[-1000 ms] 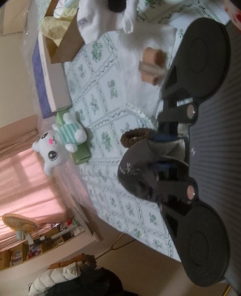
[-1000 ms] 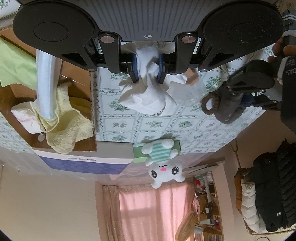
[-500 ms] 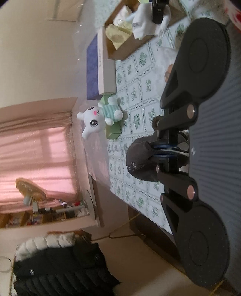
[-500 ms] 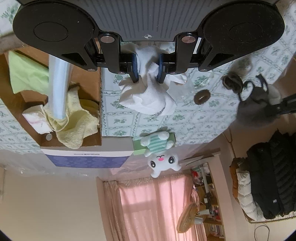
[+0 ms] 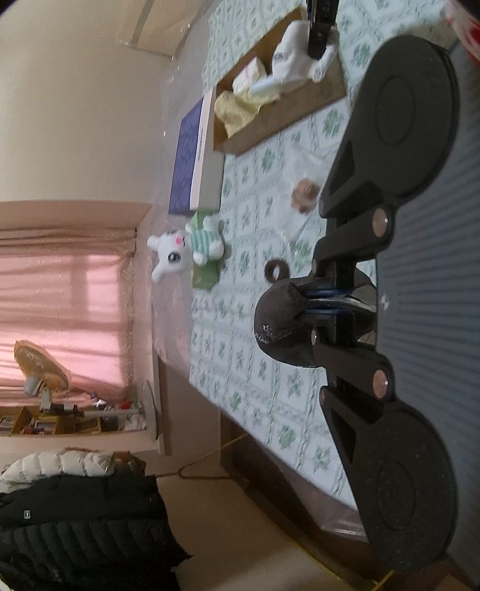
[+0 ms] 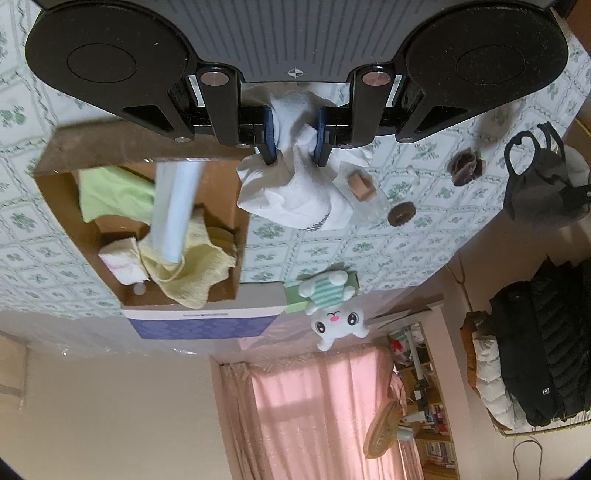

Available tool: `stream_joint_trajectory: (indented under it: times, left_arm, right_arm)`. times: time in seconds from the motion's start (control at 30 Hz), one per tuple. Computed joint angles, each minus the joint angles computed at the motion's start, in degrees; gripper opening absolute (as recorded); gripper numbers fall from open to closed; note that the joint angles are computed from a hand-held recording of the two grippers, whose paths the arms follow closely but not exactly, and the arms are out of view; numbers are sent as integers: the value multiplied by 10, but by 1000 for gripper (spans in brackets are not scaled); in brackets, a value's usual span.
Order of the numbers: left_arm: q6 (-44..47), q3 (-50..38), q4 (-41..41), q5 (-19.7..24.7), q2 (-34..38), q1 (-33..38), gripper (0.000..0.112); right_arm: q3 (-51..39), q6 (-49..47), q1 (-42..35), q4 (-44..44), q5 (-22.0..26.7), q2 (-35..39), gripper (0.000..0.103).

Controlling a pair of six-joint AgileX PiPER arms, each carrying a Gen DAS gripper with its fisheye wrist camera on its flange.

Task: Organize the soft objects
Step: 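Carry the white cloth into the box while the left tool carries the dark mask there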

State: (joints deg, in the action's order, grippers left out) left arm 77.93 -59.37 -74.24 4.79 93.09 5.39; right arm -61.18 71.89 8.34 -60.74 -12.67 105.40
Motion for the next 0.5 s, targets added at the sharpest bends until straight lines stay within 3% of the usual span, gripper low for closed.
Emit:
stream_joint_trajectory:
  times: [0.07, 0.27, 0.5]
  left_arm:
    - [-49, 11, 47, 10, -13, -10, 8]
    - [-46, 12, 37, 39, -20, -66, 8]
    - [-56, -70, 25, 54, 51, -166, 8]
  right_arm:
    - [15, 1, -6, -3, -5, -12, 22]
    - [54, 9, -34, -17, -18, -44, 22]
    - [63, 28, -86, -50, -21, -56, 22]
